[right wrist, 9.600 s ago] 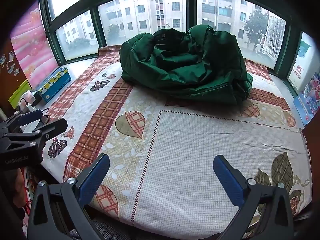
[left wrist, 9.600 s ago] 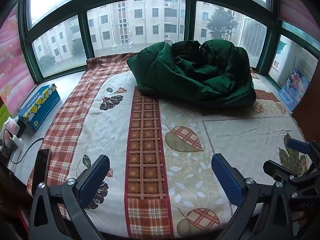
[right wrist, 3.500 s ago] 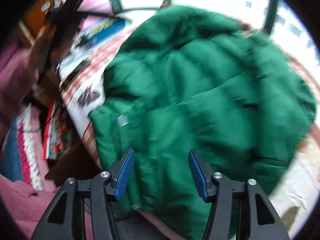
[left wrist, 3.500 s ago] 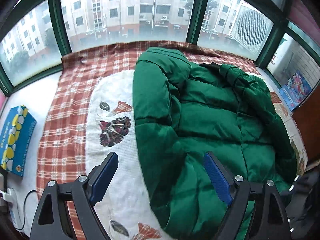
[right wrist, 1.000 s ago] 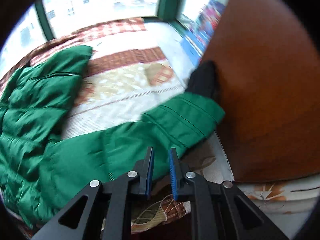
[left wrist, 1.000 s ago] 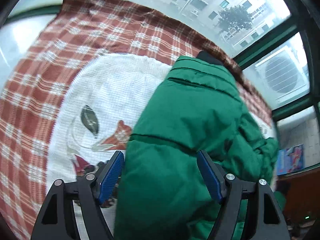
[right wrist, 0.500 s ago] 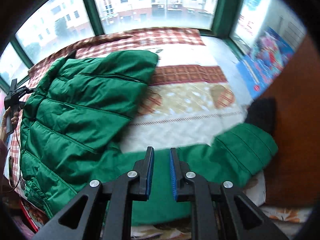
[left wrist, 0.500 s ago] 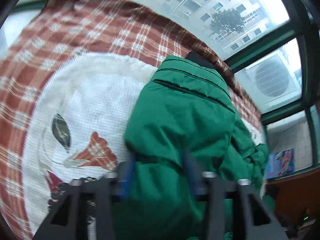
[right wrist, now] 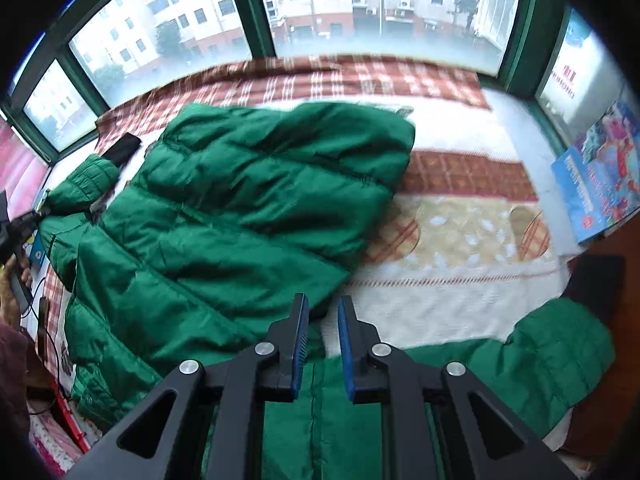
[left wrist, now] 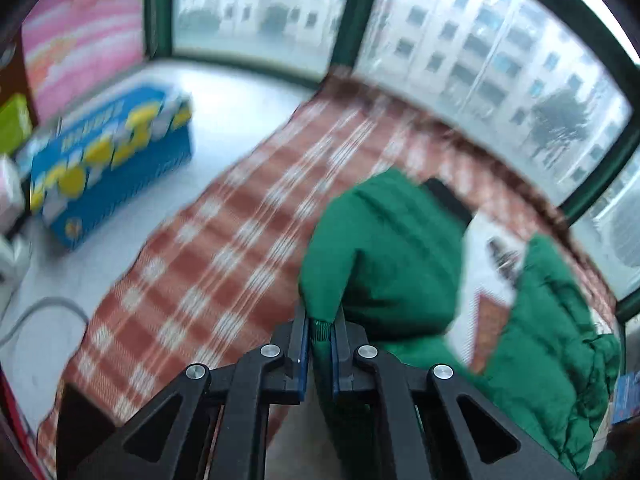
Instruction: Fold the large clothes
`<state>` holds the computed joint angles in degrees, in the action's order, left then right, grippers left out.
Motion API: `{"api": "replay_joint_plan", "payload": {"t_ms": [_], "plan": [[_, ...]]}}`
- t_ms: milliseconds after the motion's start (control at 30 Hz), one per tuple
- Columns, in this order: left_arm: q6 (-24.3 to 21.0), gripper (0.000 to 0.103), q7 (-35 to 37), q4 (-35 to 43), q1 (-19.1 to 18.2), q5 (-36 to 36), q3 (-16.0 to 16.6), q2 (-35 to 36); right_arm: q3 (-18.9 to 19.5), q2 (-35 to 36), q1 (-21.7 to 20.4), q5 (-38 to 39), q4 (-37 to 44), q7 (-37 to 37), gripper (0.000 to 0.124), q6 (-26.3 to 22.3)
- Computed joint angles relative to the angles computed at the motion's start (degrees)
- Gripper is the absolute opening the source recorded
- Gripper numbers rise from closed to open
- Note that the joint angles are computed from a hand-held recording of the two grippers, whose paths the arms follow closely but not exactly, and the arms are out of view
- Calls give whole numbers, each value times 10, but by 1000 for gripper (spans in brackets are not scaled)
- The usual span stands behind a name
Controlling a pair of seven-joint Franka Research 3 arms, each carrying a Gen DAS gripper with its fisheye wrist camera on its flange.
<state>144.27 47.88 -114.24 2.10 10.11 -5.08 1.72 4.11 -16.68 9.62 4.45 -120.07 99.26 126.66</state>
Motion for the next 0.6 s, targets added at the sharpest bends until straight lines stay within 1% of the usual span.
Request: {"api": "replay_joint_plan", "payload": {"t_ms": [33, 67, 100, 133, 167, 233, 267, 367, 400, 433, 467, 500, 533, 567, 600], "plan": [[-29, 9, 44, 11, 5, -57, 1, 11, -3, 2, 0, 8, -3, 0, 17, -3], [-48, 14, 67, 11, 12, -109, 2, 14, -8, 5, 1, 19, -5, -5, 17, -3], [-44, 15, 86, -3, 18, -153, 3, 5, -16, 9, 2, 41, -7, -11, 17, 0], [-60, 16, 121, 3, 24, -204, 5, 5, -27, 15, 3, 72, -7, -20, 17, 2], [-80, 19, 136, 14, 27, -224, 6, 6, -36, 24, 2, 100, -5, -27, 17, 4], [-104, 19, 171, 26, 32, -274, 7, -4, -47, 46, -3, 141, 10, -36, 19, -2], [-120, 19, 179, 38, 32, -270, 8, -6, -51, 63, -8, 150, 23, -35, 22, -4], [-160, 19, 176, 86, 23, -205, 5, -16, -49, 101, -20, 137, 64, -33, 25, -5], [-180, 19, 167, 111, 17, -167, 1, -15, -49, 110, -22, 138, 74, -34, 28, -6], [-188, 19, 165, 133, 12, -149, -2, -11, -51, 125, -25, 144, 91, -32, 38, -6], [-192, 27, 176, 152, 8, -151, -4, -8, -52, 137, -27, 150, 102, -31, 43, 4], [-197, 45, 193, 175, 5, -162, -6, -2, -53, 144, -29, 157, 107, -36, 43, 9], [-190, 57, 206, 193, 0, -174, -10, 6, -54, 158, -32, 167, 122, -42, 44, 11], [-176, 79, 218, 208, -5, -185, -15, 17, -55, 170, -34, 170, 133, -40, 44, 18], [-167, 91, 240, 233, -11, -197, -21, 37, -55, 178, -36, 170, 138, -40, 45, 22]]}}
